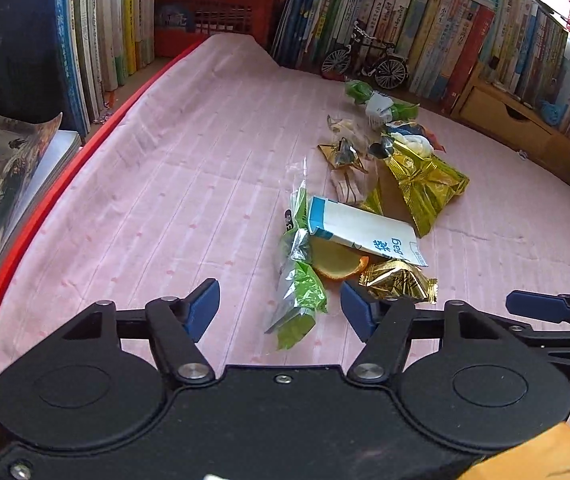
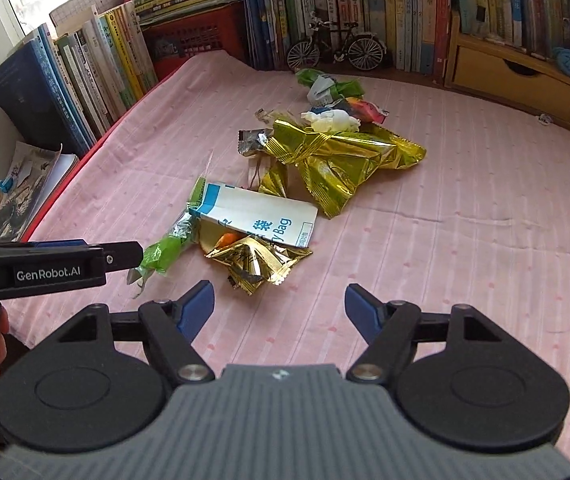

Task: Collect trash
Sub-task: 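Grasp the green-and-clear wrapper with the left tool while the right tool grasps a gold foil wrapper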

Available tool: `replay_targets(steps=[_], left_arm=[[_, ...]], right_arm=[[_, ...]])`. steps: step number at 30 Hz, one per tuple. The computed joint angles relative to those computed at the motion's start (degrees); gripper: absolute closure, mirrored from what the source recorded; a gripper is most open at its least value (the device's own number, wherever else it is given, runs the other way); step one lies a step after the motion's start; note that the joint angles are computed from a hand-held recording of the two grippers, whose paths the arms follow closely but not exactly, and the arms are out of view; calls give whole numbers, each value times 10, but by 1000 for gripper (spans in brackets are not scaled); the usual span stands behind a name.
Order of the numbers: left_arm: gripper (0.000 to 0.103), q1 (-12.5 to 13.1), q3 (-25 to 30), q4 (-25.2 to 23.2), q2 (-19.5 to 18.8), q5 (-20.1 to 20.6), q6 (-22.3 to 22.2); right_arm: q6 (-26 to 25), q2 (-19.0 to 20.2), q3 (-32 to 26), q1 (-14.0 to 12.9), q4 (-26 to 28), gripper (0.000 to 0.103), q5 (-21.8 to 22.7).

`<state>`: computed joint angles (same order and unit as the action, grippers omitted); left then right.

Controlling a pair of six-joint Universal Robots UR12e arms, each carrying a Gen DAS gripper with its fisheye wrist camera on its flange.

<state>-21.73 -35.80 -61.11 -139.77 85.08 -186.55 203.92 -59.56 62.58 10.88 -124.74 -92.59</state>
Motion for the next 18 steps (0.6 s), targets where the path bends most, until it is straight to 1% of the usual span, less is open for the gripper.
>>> replay_targets(steps=[4, 6, 9, 15, 18], left_arm=[[39, -4, 47, -28, -28, 1, -2], [40, -7, 69, -42, -42, 9, -1], [41, -8, 108, -66, -64, 13, -6], [41, -8, 171, -108, -102, 15, -23], [42, -7, 215, -147, -126, 10, -37]], right_arm=[[-9, 20, -17, -8, 4, 24, 37], [-12, 31, -28, -10, 13, 28, 48], [-9, 44, -41, -13, 24, 30, 58], [-6, 62, -59, -16, 31, 30, 71], [-9, 69, -66, -17, 37, 31, 75]])
